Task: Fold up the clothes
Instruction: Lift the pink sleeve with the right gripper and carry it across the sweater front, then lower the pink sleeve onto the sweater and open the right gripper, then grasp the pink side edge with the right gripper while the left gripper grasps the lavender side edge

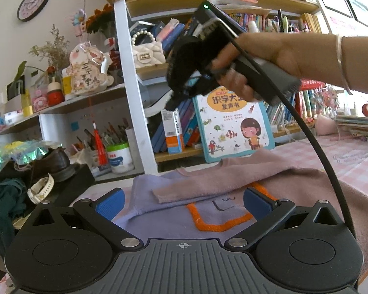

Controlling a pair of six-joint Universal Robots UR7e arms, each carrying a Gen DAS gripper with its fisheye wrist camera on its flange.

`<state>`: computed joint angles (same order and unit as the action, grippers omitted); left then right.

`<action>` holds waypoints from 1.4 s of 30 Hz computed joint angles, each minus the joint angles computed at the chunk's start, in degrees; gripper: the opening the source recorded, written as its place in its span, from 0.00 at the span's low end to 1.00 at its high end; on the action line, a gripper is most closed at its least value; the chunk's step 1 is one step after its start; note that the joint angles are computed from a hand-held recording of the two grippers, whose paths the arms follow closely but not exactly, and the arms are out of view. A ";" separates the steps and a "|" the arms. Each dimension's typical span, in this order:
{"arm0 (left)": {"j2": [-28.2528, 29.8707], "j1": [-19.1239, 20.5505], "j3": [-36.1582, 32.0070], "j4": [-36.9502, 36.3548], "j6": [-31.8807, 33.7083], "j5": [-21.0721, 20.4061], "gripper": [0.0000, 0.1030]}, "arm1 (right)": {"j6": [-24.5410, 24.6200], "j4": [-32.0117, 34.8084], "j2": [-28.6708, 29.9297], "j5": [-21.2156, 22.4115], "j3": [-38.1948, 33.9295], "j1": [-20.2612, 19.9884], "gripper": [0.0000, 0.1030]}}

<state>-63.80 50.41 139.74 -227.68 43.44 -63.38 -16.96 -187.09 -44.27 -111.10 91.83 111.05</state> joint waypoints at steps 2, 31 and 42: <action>-0.02 0.05 -0.11 0.24 -0.10 -0.02 1.00 | 0.01 -0.32 -1.15 -0.40 1.82 -0.49 0.01; 2.49 -2.02 0.21 -1.45 5.43 3.34 1.00 | 6.18 -32.72 -21.47 -9.30 53.38 -4.36 0.46; -0.48 -3.42 1.94 2.80 5.72 9.55 1.00 | 10.10 -48.55 -16.11 -6.44 59.26 -4.99 0.53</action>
